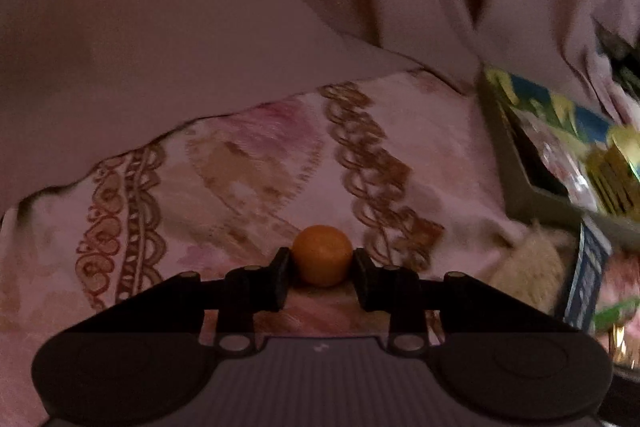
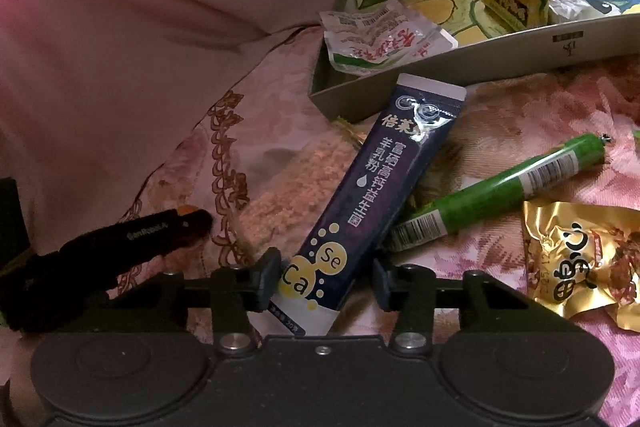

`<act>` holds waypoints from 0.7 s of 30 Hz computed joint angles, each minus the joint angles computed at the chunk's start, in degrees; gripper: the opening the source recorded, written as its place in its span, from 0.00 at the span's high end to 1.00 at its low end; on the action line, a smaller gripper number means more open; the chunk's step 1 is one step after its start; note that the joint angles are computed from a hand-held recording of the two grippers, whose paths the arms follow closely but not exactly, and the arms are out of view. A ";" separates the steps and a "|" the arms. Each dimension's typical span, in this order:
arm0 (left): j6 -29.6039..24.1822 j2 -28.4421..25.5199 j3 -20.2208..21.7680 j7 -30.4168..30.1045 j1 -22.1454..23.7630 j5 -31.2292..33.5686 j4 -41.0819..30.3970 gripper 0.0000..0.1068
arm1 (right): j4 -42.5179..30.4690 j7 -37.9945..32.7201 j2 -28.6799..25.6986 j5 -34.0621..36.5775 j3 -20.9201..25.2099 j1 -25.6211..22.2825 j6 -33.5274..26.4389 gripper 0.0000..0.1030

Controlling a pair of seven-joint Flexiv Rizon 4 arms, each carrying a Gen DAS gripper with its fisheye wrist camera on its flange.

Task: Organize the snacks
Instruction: 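Grasp the orange mandarin with the left tool while the right tool grasps the blue tube packet, then carry the mandarin and blue tube into the printed box and open both tools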

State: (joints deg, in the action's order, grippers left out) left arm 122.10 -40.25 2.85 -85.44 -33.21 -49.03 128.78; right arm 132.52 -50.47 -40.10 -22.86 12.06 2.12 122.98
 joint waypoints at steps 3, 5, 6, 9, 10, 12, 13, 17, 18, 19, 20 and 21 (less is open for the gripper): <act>-0.90 0.68 -0.76 0.40 0.66 2.04 0.38 0.67 | 0.62 -0.58 0.47 0.87 -0.60 0.88 0.20 0.56; -1.38 1.40 -1.57 -0.70 2.03 4.79 0.97 0.67 | 0.98 -0.50 0.78 0.77 -0.43 0.66 -0.16 0.56; -1.57 1.59 -1.58 -1.02 2.18 5.70 1.11 0.67 | 0.90 -0.01 0.66 0.00 0.18 -0.27 -0.39 0.56; -2.26 1.80 -0.56 -1.28 1.14 6.27 1.16 0.67 | 0.06 2.80 -0.36 -2.73 2.33 -3.77 -0.94 0.56; -2.49 1.83 -0.22 -1.36 0.78 6.17 1.08 0.67 | -0.18 3.80 -0.77 -3.56 2.90 -4.84 -0.85 0.57; -2.85 2.02 0.00 -2.06 0.65 6.21 1.05 0.67 | -0.05 3.94 -0.51 -3.64 2.18 -4.33 -0.73 0.59; -3.00 2.13 0.09 -2.50 0.50 6.11 1.11 0.67 | 0.35 3.22 0.00 -2.85 1.18 -3.09 -0.62 0.61; -2.68 3.23 -0.91 -5.51 1.90 8.21 2.07 0.67 | 2.41 -1.66 2.02 1.93 -2.64 2.35 0.49 0.67; -2.61 3.60 -0.90 -6.03 1.87 8.50 2.29 0.67 | 2.84 -2.39 2.25 2.33 -2.72 2.46 0.74 0.68; -2.46 3.85 -0.77 -6.41 1.60 8.59 2.35 0.67 | 3.21 -3.02 2.43 2.81 -2.81 2.61 0.98 0.69; -2.17 4.05 -0.64 -6.71 1.31 8.66 2.40 0.67 | 3.71 -3.66 2.67 3.31 -2.92 2.71 1.31 0.71; -1.77 4.24 -0.48 -6.91 0.88 8.56 2.41 0.67 | 4.08 -4.18 2.77 3.64 -2.93 2.63 1.65 0.72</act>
